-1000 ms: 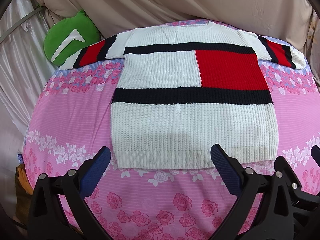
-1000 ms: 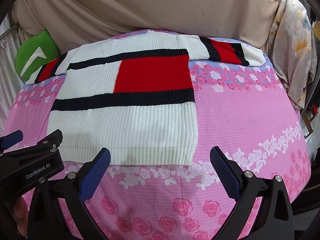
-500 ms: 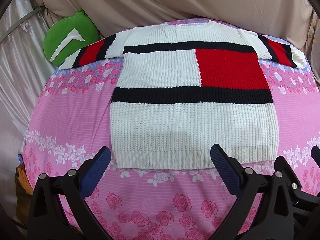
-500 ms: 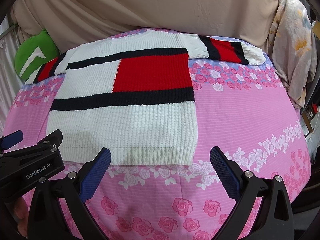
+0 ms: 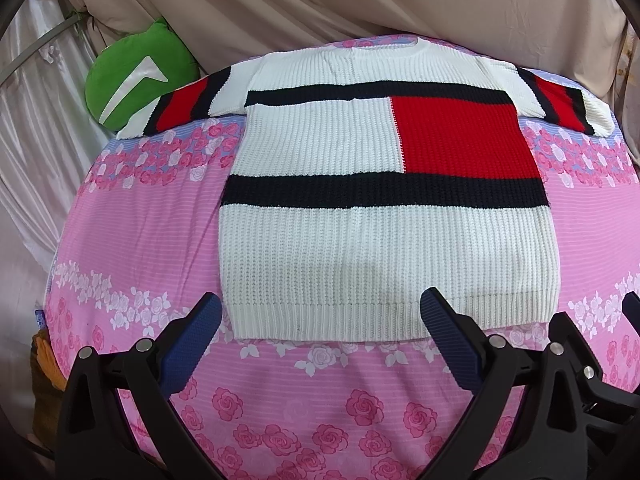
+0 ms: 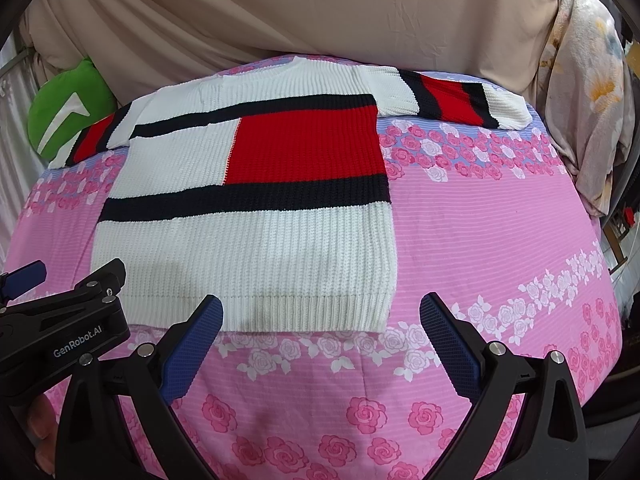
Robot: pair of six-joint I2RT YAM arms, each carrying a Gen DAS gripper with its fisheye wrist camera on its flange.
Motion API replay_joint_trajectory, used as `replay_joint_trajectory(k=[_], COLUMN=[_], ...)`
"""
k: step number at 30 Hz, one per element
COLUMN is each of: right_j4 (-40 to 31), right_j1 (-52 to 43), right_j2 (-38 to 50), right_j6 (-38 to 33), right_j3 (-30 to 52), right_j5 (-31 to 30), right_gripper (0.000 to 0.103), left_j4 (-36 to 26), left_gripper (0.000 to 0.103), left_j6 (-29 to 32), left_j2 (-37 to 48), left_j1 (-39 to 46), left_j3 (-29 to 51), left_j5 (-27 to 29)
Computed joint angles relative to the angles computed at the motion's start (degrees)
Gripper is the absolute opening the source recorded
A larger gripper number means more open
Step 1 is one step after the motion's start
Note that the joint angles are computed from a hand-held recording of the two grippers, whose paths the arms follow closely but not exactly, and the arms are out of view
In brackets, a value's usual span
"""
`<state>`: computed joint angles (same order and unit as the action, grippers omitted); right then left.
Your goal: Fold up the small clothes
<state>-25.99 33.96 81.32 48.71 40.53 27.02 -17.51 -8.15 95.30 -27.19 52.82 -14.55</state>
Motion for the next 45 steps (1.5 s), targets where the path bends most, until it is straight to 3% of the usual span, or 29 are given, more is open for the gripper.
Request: replay_joint_trajectory(k=[10,17,22,27,31,33,38,43,45], right_j4=[0.5,6.7,11.3,23.8,33.7,34.7,31.6,26.7,25.3], right_j1=[-0.1,-4.5,-18.3,-44.7,-63.6,-68.5,-76.1,-78.9,-79.1], right_j2=[0.4,-1.4,-5.9,-2.1,16.4,27.5,51.7,66.7,70.1], right_j6=[-0.2,-1.7,-9.1,-25.2,-34.4,-33.8,-26.8,-21.3,-20.7], right_j3=[0.1,-4.7,-8.8,-8.7,3.3,13.9,41.5,62.2,67.7], right_j5=[-0.3,-4.6,-8.3,-20.4,-31.7,-35.0,-41.0,-44.5,-44.7], right_gripper=[0.098,0.097,0.097,0.097,0.096,0.087,0.076,0.069,0.058], left_j4=[-0.1,0.5,1.0,-0.9,-3.8,-4.9,-8.7,-13.7,-14.4], left_gripper=[0.097,0.097,0.097,0.097,0.097,0.097,0.097,0.097,0.097], left_j6=[0.0,0.7,0.5,-2.0,-5.7,-7.4,-10.7,-14.7,-15.7], left_j2=[0.6,2.7,7.5,15.8,22.2,25.2,33.1,39.2,40.2], left_j1=[0.3,5.6,10.6,9.9,6.8,5.3,1.5,-0.1,-0.3], left_j3=[0.4,3.2,10.0,21.9,31.7,35.9,46.6,54.6,55.8], left_j5=[0.4,4.1,7.6,6.9,4.1,2.3,-4.6,-8.4,-9.6])
